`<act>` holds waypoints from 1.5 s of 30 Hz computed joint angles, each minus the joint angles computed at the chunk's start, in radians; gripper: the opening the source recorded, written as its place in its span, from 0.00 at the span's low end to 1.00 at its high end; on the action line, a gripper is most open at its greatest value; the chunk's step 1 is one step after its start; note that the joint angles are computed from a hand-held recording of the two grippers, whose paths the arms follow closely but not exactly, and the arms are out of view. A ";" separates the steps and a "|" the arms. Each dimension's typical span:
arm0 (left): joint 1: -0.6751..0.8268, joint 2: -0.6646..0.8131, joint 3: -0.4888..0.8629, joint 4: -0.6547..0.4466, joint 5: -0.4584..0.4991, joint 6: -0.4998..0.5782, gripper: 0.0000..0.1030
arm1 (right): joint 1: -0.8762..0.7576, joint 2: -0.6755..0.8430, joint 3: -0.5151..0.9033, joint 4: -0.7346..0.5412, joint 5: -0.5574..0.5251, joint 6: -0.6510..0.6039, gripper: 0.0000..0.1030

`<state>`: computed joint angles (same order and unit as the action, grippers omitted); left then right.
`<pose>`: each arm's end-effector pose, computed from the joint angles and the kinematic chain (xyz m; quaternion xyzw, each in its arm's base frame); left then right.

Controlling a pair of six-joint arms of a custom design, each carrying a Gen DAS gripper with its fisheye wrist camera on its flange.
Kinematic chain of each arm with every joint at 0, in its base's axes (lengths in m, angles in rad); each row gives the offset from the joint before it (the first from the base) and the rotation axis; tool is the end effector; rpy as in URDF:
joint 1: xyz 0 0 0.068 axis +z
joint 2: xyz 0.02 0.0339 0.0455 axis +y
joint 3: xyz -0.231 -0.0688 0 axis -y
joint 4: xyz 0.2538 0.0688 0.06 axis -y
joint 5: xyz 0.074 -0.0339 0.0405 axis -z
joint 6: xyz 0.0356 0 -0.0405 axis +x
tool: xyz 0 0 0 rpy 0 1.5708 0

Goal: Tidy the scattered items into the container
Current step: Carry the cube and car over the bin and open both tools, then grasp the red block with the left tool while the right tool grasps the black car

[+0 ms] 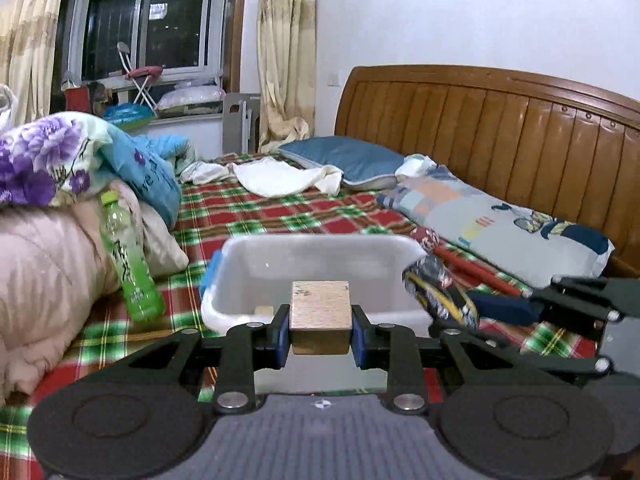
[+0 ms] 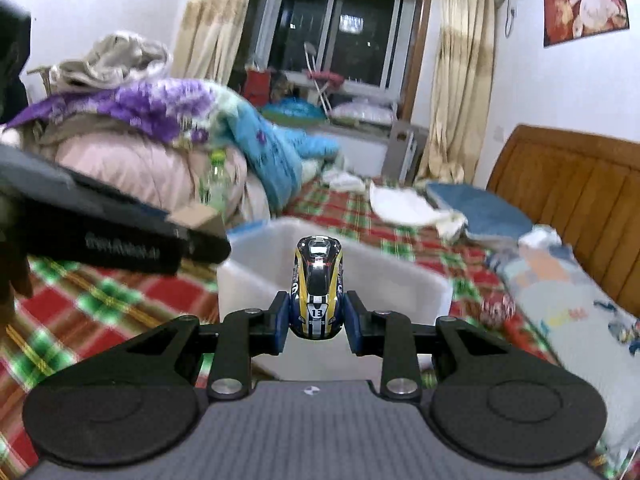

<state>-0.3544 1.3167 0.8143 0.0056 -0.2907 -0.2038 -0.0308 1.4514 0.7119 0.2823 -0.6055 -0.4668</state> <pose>0.2927 -0.0974 0.2159 -0.0099 0.8534 -0.0198 0.5209 0.3136 0.0106 0.1706 -0.3291 0.7571 0.1211 0.5512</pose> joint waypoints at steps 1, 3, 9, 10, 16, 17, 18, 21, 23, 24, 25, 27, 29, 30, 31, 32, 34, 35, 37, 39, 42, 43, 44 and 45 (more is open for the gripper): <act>0.008 0.011 0.018 -0.001 0.004 0.005 0.32 | 0.003 0.003 0.018 -0.004 -0.003 0.006 0.31; 0.021 0.036 0.053 0.000 0.007 0.015 0.32 | 0.007 0.024 0.059 -0.010 -0.003 0.015 0.31; 0.076 0.173 0.191 0.012 0.035 0.027 0.32 | 0.031 0.172 0.234 -0.052 0.028 0.050 0.31; 0.085 0.205 0.216 0.015 0.040 0.026 0.32 | 0.038 0.210 0.275 -0.067 0.041 0.067 0.31; 0.120 0.402 0.360 0.004 0.062 0.027 0.32 | 0.065 0.389 0.444 -0.125 0.075 0.121 0.31; 0.124 0.429 0.375 0.005 0.066 0.030 0.32 | 0.070 0.415 0.464 -0.127 0.083 0.124 0.31; 0.128 0.455 0.391 0.006 0.068 0.033 0.32 | 0.067 0.429 0.475 -0.131 0.086 0.123 0.31; 0.141 0.533 0.449 -0.002 0.079 0.034 0.32 | 0.067 0.483 0.524 -0.151 0.100 0.118 0.31; 0.144 0.577 0.486 -0.008 0.081 0.036 0.32 | 0.066 0.513 0.553 -0.162 0.108 0.115 0.31; 0.144 0.600 0.507 -0.013 0.081 0.037 0.32 | 0.067 0.528 0.568 -0.168 0.116 0.116 0.31; 0.144 0.618 0.524 -0.017 0.079 0.038 0.32 | 0.068 0.540 0.581 -0.175 0.120 0.116 0.31; 0.143 0.641 0.543 -0.017 0.073 0.035 0.32 | 0.071 0.559 0.598 -0.182 0.127 0.113 0.31; 0.143 0.648 0.545 -0.008 0.065 0.026 0.33 | 0.077 0.575 0.610 -0.184 0.141 0.105 0.31; 0.146 0.652 0.550 -0.010 0.070 0.023 0.38 | 0.078 0.584 0.619 -0.189 0.144 0.103 0.32; 0.147 0.655 0.554 -0.018 0.073 0.021 0.42 | 0.079 0.591 0.628 -0.195 0.147 0.103 0.32; 0.147 0.656 0.555 -0.021 0.069 0.021 0.48 | 0.080 0.597 0.635 -0.204 0.152 0.102 0.32; 0.148 0.648 0.540 -0.008 0.067 0.023 0.48 | 0.084 0.603 0.639 -0.207 0.156 0.107 0.37; 0.149 0.639 0.529 -0.001 0.072 0.020 0.48 | 0.085 0.604 0.641 -0.209 0.158 0.103 0.41; 0.150 0.621 0.507 0.007 0.076 0.012 0.48 | 0.087 0.598 0.628 -0.194 0.161 0.099 0.51; 0.150 0.594 0.476 0.019 0.079 0.011 0.48 | 0.089 0.589 0.615 -0.183 0.167 0.098 0.55; 0.148 0.529 0.404 0.053 0.085 0.000 0.50 | 0.082 0.557 0.580 -0.174 0.157 0.095 0.56; 0.145 0.502 0.374 0.062 0.084 -0.002 0.52 | 0.081 0.541 0.560 -0.164 0.156 0.090 0.56; 0.142 0.477 0.349 0.068 0.082 -0.002 0.53 | 0.077 0.520 0.533 -0.152 0.155 0.085 0.56; 0.138 0.449 0.319 0.073 0.081 -0.001 0.54 | 0.075 0.502 0.513 -0.145 0.152 0.082 0.56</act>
